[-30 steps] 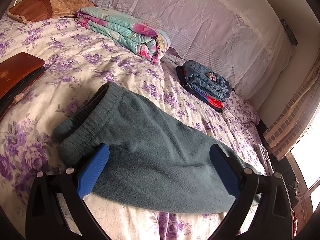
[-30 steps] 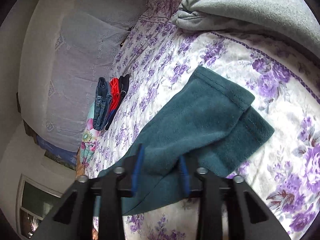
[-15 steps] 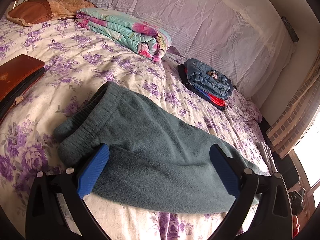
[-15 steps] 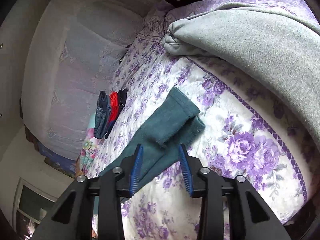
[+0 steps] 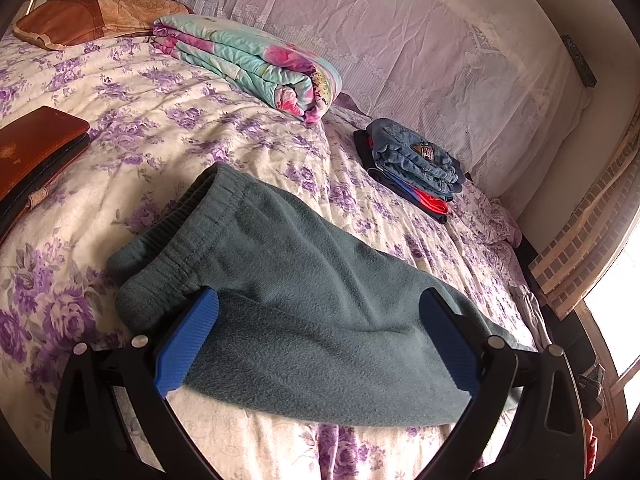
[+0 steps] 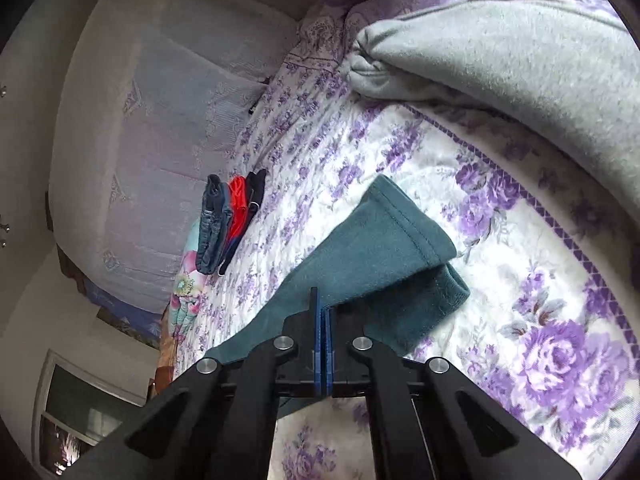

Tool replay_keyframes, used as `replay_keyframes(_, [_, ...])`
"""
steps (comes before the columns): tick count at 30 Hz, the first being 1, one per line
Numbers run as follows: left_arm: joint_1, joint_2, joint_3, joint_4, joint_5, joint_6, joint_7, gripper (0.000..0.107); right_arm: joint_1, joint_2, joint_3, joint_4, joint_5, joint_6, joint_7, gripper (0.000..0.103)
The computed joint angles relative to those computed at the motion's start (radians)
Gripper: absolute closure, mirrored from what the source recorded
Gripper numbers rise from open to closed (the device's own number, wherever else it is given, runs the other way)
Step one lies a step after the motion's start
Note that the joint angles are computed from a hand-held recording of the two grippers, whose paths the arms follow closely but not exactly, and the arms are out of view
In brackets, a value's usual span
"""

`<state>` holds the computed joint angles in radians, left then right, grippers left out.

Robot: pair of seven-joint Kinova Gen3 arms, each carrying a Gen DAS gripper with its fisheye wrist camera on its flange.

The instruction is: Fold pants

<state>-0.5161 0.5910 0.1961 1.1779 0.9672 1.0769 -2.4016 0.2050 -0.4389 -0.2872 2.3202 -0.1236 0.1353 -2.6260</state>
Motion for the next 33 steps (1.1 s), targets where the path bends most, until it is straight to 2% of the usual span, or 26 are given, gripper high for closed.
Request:
replay_keyframes(1, [0.000,0.000,0.000,-0.001,0.000,0.000,0.002,0.009,0.022,-0.012,-0.017,-0.009,0.014,0.041,0.003,0.101])
replay_keyframes(3, [0.001,-0.001,-0.001,0.000,-0.002,-0.001,0.000,0.009,0.014,0.009,0.001,-0.021,0.029,0.114,0.007,0.101])
replay_keyframes(6, [0.000,0.000,-0.002,-0.002,-0.006,0.001,-0.004,0.009,-0.055,-0.014,0.063,0.013,-0.008,0.113,-0.017,0.097])
replay_keyframes(8, [0.000,0.001,-0.002,-0.004,-0.007,0.002,-0.001,0.009,-0.029,-0.069,0.030,0.035,-0.017,0.094,-0.040,0.085])
replay_keyframes(9, [0.003,-0.002,-0.003,0.000,-0.009,-0.003,-0.003,0.009,0.013,-0.094,-0.010,0.033,0.003,0.109,-0.070,0.062])
replay_keyframes(10, [0.005,-0.005,-0.004,0.004,-0.012,-0.008,-0.004,0.009,0.047,-0.108,-0.040,0.022,0.023,0.140,-0.087,0.056])
replay_keyframes(11, [0.006,-0.007,-0.005,0.006,-0.013,-0.011,-0.006,0.009,0.063,-0.109,-0.052,0.009,0.033,0.171,-0.087,0.056])
replay_keyframes(13, [0.007,-0.008,-0.005,0.006,-0.015,-0.011,-0.006,0.009,0.046,-0.099,-0.023,0.006,0.035,0.182,-0.089,0.056])
replay_keyframes(18, [0.007,-0.008,-0.005,0.006,-0.015,-0.012,-0.006,0.009,-0.004,-0.008,0.072,0.040,0.036,0.050,-0.071,0.055])
replay_keyframes(22, [0.006,-0.007,-0.004,0.006,-0.013,-0.011,-0.007,0.009,0.024,0.051,0.065,0.028,0.016,-0.016,-0.042,0.054])
replay_keyframes(23, [0.004,-0.007,-0.003,0.007,-0.011,-0.010,-0.009,0.009,0.050,0.058,0.037,0.025,0.018,-0.025,-0.030,0.054])
replay_keyframes(24, [0.004,-0.006,-0.003,0.006,-0.011,-0.009,-0.008,0.009,0.095,0.056,-0.007,0.023,0.032,-0.025,-0.035,0.062])
replay_keyframes(25, [0.003,-0.006,-0.002,0.005,-0.010,-0.007,-0.007,0.009,0.142,0.047,-0.052,0.027,0.050,-0.030,-0.054,0.080])
replay_keyframes(27, [0.003,-0.006,-0.001,0.004,-0.007,-0.005,-0.005,0.009,0.230,-0.011,-0.132,0.060,0.037,-0.083,-0.088,0.096])
replay_keyframes(30, [0.004,-0.008,-0.002,0.006,-0.006,-0.006,-0.006,0.009,0.353,-0.134,-0.223,0.056,0.022,-0.080,-0.061,0.097])
replay_keyframes(33, [-0.002,-0.007,0.001,0.009,0.004,-0.005,-0.011,0.009,0.341,-0.136,-0.198,0.021,0.027,0.000,-0.025,0.097])
